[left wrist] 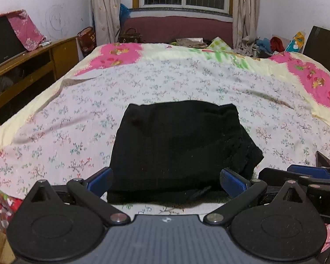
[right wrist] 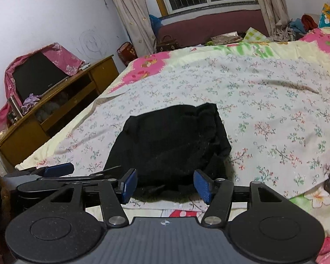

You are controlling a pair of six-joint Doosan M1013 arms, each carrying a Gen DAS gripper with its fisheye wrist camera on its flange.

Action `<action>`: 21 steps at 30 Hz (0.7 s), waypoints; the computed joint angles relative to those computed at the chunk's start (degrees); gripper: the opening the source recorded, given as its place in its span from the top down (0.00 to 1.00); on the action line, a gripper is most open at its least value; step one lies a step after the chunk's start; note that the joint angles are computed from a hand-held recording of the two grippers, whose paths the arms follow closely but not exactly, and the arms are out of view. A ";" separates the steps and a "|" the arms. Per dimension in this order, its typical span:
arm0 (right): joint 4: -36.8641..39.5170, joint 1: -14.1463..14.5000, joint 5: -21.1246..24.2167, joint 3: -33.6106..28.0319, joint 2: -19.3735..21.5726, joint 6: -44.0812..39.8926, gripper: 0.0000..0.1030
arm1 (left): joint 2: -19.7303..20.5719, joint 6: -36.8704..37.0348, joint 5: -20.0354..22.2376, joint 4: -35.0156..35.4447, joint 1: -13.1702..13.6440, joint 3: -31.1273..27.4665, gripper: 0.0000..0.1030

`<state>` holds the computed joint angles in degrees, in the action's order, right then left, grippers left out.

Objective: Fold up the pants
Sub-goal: 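Pull both grippers back from the folded pants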

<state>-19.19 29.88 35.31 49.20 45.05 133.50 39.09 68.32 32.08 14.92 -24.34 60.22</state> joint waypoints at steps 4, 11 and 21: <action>0.58 0.11 0.81 -0.14 0.13 -0.42 0.53 | 0.16 0.60 0.68 -1.01 0.13 -0.06 0.00; 1.17 0.25 1.97 -0.61 0.40 -0.47 0.53 | 0.28 0.00 0.95 -0.74 0.19 0.17 0.00; 1.84 0.28 2.93 -1.01 0.59 -0.93 0.53 | 0.17 0.21 1.37 -0.94 0.28 0.52 0.00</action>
<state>-17.36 30.16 38.24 48.19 45.64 132.57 39.26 68.53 33.45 13.98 -24.06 60.74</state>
